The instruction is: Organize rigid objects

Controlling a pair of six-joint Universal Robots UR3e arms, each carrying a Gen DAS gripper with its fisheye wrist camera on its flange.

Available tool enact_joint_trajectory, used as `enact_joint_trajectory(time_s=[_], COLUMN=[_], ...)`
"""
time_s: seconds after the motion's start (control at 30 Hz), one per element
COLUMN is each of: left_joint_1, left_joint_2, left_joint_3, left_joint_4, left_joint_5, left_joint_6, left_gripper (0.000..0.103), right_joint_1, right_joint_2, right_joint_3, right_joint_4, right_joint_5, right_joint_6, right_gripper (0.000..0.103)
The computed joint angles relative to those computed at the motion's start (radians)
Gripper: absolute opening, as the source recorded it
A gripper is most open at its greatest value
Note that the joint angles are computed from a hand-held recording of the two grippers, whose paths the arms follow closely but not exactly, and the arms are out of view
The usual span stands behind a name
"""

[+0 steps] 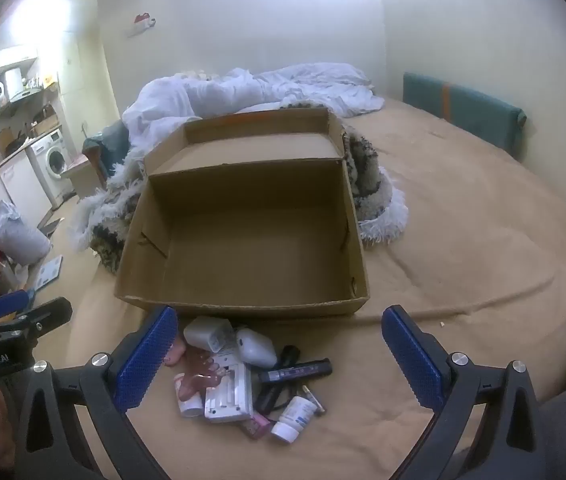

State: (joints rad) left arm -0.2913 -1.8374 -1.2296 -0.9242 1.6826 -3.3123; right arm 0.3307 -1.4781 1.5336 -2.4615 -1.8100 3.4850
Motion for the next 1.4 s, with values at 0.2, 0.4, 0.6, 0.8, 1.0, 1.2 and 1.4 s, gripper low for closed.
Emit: enact_joint_trajectory(time_s=[0.2, 0.4, 0.6, 0.8, 1.0, 1.2, 1.4], left_joint_1=[0.012, -0.006, -0.016, -0.006, -0.011, -0.009, -0.008], left_joint_2=[0.018, 0.002, 0.001, 0.000, -0.001, 0.001, 0.003], left_joint_3=[-0.033, -0.012, -0.014, -0.005, 0.003, -0.002, -0.005], left_joint_4=[0.024, 0.012, 0.018, 0.007, 0.000, 0.005, 0.007], left_joint_5=[-0.028, 0.002, 0.006, 0.002, 0.004, 0.002, 0.001], left_joint_6=[-0.007, -0.006, -0.014, -0.009, -0.016, -0.015, -0.014], left_gripper=[0.095, 0.095, 0.095, 0.095, 0.095, 0.095, 0.095], right_joint_1=[-0.001, 0.009, 0.009, 0.005, 0.011, 0.006, 0.000], right_joint_2=[0.001, 0.012, 0.009, 0.008, 0.014, 0.010, 0.003], right_joint_3=[-0.001, -0.019, -0.013, -0.011, -0.019, -0.007, -0.013], right_joint_4=[0.010, 0.013, 0.008, 0.005, 0.007, -0.015, -0.004], right_joint_5=[0.005, -0.007, -0.007, -0.004, -0.011, 0.004, 0.009], right_joint_6=[0.003, 0.003, -0.003, -0.007, -0.005, -0.004, -0.010], right_gripper=[0.103, 0.103, 0.103, 0.103, 0.103, 0.103, 0.103])
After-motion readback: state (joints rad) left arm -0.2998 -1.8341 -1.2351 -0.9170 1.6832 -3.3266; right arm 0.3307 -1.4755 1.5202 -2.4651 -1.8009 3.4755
